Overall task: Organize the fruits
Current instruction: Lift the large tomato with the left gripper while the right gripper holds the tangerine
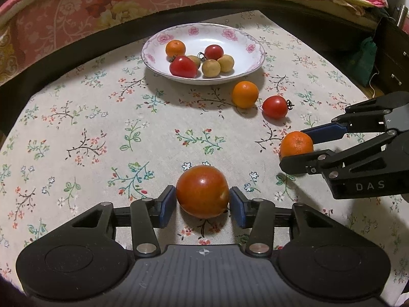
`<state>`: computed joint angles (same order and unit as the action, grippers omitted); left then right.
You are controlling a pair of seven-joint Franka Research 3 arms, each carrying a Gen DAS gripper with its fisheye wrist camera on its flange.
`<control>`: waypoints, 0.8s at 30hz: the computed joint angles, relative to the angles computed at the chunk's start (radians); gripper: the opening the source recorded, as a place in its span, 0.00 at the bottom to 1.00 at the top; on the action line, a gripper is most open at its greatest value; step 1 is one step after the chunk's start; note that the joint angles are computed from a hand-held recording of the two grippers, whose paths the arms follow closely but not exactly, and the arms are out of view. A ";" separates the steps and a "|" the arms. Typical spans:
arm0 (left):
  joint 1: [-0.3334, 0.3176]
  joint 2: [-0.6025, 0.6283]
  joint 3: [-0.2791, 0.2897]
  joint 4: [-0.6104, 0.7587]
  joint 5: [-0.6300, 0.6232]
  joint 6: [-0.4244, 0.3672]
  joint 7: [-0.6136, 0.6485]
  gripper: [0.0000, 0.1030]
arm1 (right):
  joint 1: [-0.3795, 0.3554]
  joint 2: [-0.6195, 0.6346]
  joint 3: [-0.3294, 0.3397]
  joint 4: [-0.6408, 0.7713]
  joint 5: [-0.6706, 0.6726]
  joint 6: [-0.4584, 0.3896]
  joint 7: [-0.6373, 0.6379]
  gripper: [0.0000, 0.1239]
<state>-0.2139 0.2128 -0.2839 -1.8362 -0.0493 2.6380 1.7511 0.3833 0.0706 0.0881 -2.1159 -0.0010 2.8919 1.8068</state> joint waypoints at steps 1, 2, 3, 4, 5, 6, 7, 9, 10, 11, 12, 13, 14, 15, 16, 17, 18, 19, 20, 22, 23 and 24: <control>0.000 0.001 0.000 0.001 -0.001 -0.001 -0.001 0.54 | 0.001 0.001 -0.001 0.001 -0.004 0.000 0.004 0.32; 0.000 0.002 0.000 0.002 -0.001 -0.001 -0.003 0.53 | 0.002 0.001 -0.002 0.002 -0.010 -0.003 0.008 0.32; 0.001 0.002 -0.001 0.003 -0.003 -0.001 0.000 0.53 | 0.003 0.001 -0.003 0.004 -0.020 -0.006 0.013 0.32; 0.001 0.003 0.000 0.003 -0.002 0.001 0.001 0.53 | 0.004 0.001 -0.004 0.007 -0.031 -0.013 0.018 0.32; 0.001 0.003 0.000 0.002 -0.001 0.003 0.000 0.50 | 0.005 0.002 -0.006 0.010 -0.044 -0.019 0.026 0.31; 0.002 0.002 -0.002 0.000 -0.004 0.005 0.005 0.49 | 0.007 0.002 -0.008 0.011 -0.061 -0.024 0.040 0.29; 0.003 0.001 -0.003 -0.001 -0.006 0.006 0.007 0.48 | 0.008 0.002 -0.010 0.013 -0.075 -0.027 0.049 0.27; 0.003 0.001 -0.003 -0.003 -0.006 0.011 0.009 0.48 | 0.006 0.001 -0.008 0.013 -0.074 -0.028 0.051 0.26; 0.002 0.001 -0.002 -0.003 -0.003 0.012 0.008 0.48 | 0.006 0.001 -0.008 0.014 -0.079 -0.029 0.054 0.26; 0.002 0.002 -0.002 -0.002 -0.002 0.012 0.008 0.48 | 0.006 0.000 -0.008 0.013 -0.081 -0.029 0.056 0.26; 0.003 0.003 -0.005 0.000 -0.009 0.010 0.014 0.48 | 0.005 0.000 -0.007 0.013 -0.079 -0.030 0.055 0.26; 0.004 0.004 -0.006 0.001 -0.013 0.008 0.016 0.48 | 0.004 -0.001 -0.006 0.013 -0.074 -0.029 0.054 0.26; 0.005 0.005 -0.007 0.004 -0.016 0.007 0.020 0.48 | 0.003 -0.003 -0.005 0.012 -0.070 -0.027 0.052 0.26; 0.004 0.006 -0.007 0.005 -0.016 0.007 0.022 0.48 | 0.002 -0.004 -0.004 0.012 -0.065 -0.025 0.049 0.26; 0.002 0.007 -0.007 0.006 -0.014 0.010 0.021 0.48 | 0.001 -0.004 -0.003 0.014 -0.063 -0.024 0.048 0.26; 0.002 0.008 -0.008 0.008 -0.016 0.013 0.023 0.48 | 0.001 -0.004 -0.003 0.014 -0.063 -0.022 0.049 0.26; 0.003 0.008 -0.010 0.010 -0.021 0.016 0.028 0.48 | 0.000 -0.003 -0.002 0.017 -0.056 -0.021 0.042 0.26; 0.004 0.009 -0.012 0.011 -0.025 0.021 0.032 0.48 | -0.001 -0.003 0.001 0.018 -0.044 -0.020 0.033 0.26; 0.003 0.009 -0.013 0.011 -0.027 0.026 0.033 0.48 | 0.000 -0.004 0.001 0.019 -0.040 -0.018 0.029 0.26; 0.003 0.010 -0.014 0.014 -0.031 0.030 0.034 0.48 | 0.001 -0.004 0.001 0.021 -0.039 -0.018 0.028 0.26; 0.003 0.011 -0.014 0.016 -0.033 0.034 0.034 0.48 | 0.001 -0.003 0.002 0.022 -0.034 -0.016 0.026 0.26; 0.003 0.012 -0.015 0.017 -0.034 0.038 0.035 0.48 | 0.000 -0.003 0.004 0.023 -0.022 -0.014 0.019 0.26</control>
